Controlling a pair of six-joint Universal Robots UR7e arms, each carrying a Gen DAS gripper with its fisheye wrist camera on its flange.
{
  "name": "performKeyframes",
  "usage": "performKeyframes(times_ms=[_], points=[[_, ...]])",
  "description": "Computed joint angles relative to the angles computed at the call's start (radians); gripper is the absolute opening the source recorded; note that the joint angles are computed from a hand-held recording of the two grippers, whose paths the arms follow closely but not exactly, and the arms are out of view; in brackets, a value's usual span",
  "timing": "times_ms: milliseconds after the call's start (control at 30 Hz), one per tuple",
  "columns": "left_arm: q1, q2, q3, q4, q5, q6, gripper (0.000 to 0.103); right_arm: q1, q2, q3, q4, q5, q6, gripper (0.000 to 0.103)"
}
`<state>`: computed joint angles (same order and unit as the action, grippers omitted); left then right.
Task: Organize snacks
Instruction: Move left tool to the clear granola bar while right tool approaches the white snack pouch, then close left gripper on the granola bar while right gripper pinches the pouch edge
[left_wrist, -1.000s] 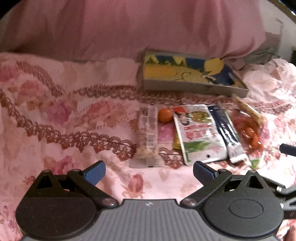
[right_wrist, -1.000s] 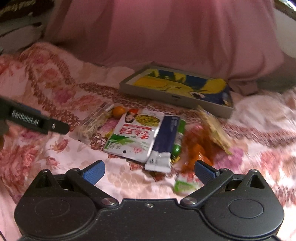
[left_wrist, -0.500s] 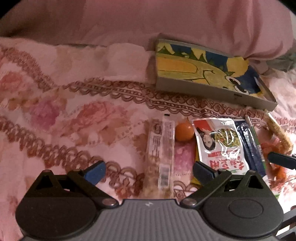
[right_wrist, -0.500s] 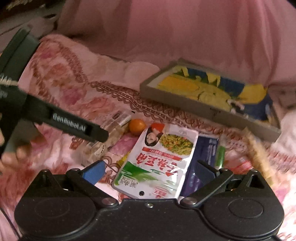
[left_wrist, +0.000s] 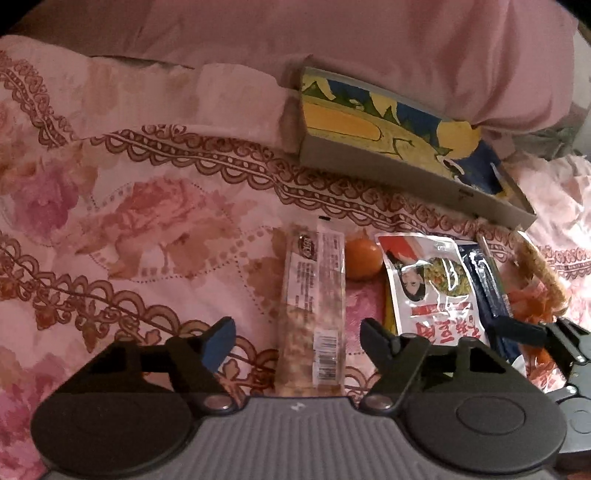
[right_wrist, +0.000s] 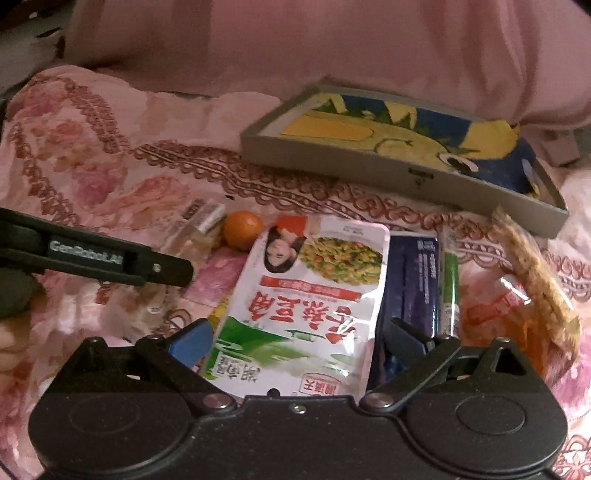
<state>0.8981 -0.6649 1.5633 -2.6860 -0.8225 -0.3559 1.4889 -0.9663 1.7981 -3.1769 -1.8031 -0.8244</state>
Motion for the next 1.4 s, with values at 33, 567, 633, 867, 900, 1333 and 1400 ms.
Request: performKeyframes(times_ms=[33, 567, 633, 867, 900, 1333, 1400], points=[[-0.001, 0.004, -0.001, -0.004, 0.004, 0.008, 0.075, 0.002, 0.008, -0.001, -0.015, -0.004, -0.006, 0.100], [0.004, 0.018, -0.006, -0.018, 0.024, 0.046, 0.061, 0.009, 0.050, -0.027, -0.036, -0.026, 0.130, 0.100], [0.003, 0.019, -0.005, -0.020, 0.025, 0.046, 0.061, 0.009, 0.050, -0.046, -0.001, -0.027, 0.177, 0.102], [0.008, 0.013, -0.002, -0.027, 0.010, 0.028, 0.060, 0.013, 0.062, -0.058, -0.003, -0.056, 0.156, 0.100], [0.008, 0.014, -0.001, -0.027, 0.012, 0.028, 0.060, 0.014, 0.062, -0.055, -0.008, -0.060, 0.148, 0.099], [0.006, 0.019, -0.001, -0.031, 0.000, 0.059, 0.046, 0.014, 0.059, -0.042, -0.055, -0.066, 0.128, 0.084], [0.005, 0.020, 0.000, -0.031, 0.004, 0.062, 0.046, 0.012, 0.056, -0.037, -0.062, -0.059, 0.123, 0.081]])
